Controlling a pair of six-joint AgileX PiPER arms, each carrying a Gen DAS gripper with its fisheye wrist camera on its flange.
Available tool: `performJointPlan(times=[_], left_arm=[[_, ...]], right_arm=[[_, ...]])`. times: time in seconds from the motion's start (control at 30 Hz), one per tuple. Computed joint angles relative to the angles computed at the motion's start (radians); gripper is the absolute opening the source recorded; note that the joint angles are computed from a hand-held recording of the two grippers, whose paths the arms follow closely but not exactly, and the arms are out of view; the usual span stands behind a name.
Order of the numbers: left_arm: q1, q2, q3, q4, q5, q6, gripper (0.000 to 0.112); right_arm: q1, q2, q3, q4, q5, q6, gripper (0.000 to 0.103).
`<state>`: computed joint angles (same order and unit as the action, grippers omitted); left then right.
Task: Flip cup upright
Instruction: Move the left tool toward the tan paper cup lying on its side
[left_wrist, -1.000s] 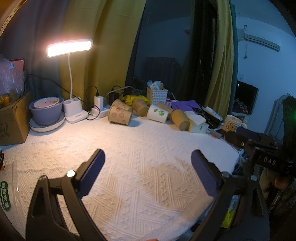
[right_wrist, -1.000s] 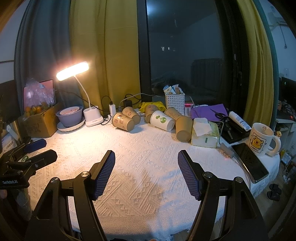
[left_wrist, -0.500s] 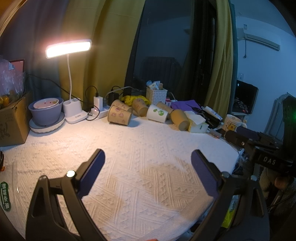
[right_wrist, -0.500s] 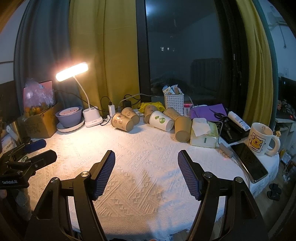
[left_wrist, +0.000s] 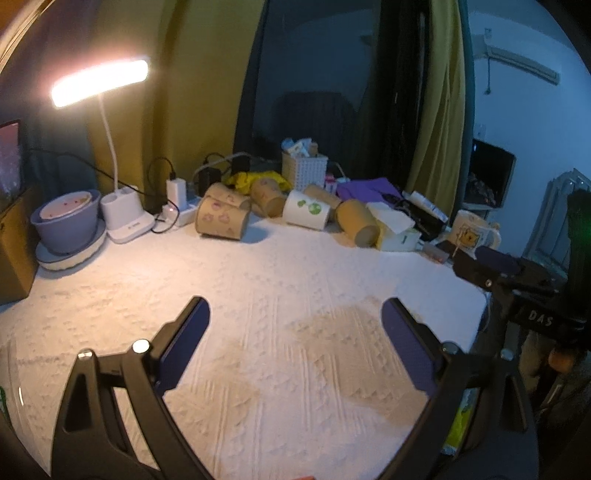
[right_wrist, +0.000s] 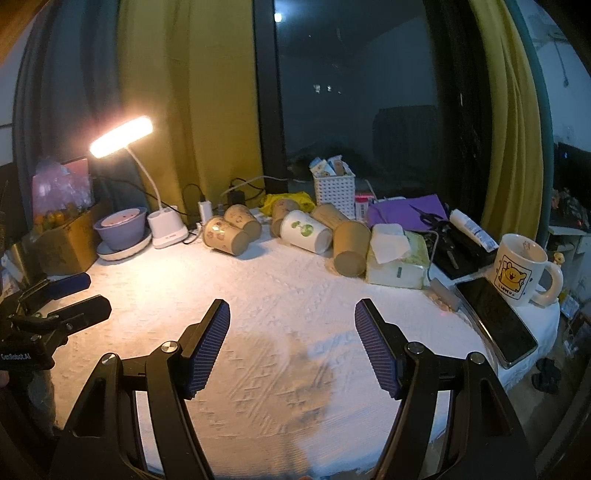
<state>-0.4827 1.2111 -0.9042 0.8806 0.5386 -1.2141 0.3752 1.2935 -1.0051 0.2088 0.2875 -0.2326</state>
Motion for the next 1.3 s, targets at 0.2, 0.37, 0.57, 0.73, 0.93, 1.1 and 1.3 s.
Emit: performJointPlan(times=[0.2,0.37,0.57,0.73,0.93,1.1,1.3], left_arm=[[0.056,0.136,-0.122,-0.149,-0.03,0.177,0.095],[0.112,0.27,-0.265,-0.362,-0.021,0.4,0.095],[0.144,0.419,-0.45,-0.523,0.034,0.568,0.095],[0.158,0.526,-0.599,-0.594,0.094,0.647,0.095],[0.18,0.668,-0.809,-0.683,0.172,0.745,0.095],[0.182,0.799,-1.011,-0.726,0.245,0.81,0.095],[0.192,0.96,-1.255,-0.776,0.341,0.869,0.095]], right_arm=[[-0.092,0.089,-0.067,0.194,0.02,-0.205,0.073],[-0.156,0.173,-0.145,0.285,0.052,-0.305,0.073],[-0.205,0.268,-0.251,0.335,0.097,-0.368,0.073],[-0.232,0.35,-0.353,0.349,0.142,-0.39,0.073],[-0.255,0.445,-0.487,0.344,0.2,-0.397,0.073],[-0.276,0.537,-0.613,0.319,0.255,-0.379,0.073],[-0.295,0.654,-0.778,0.29,0.312,-0.341,0.073]])
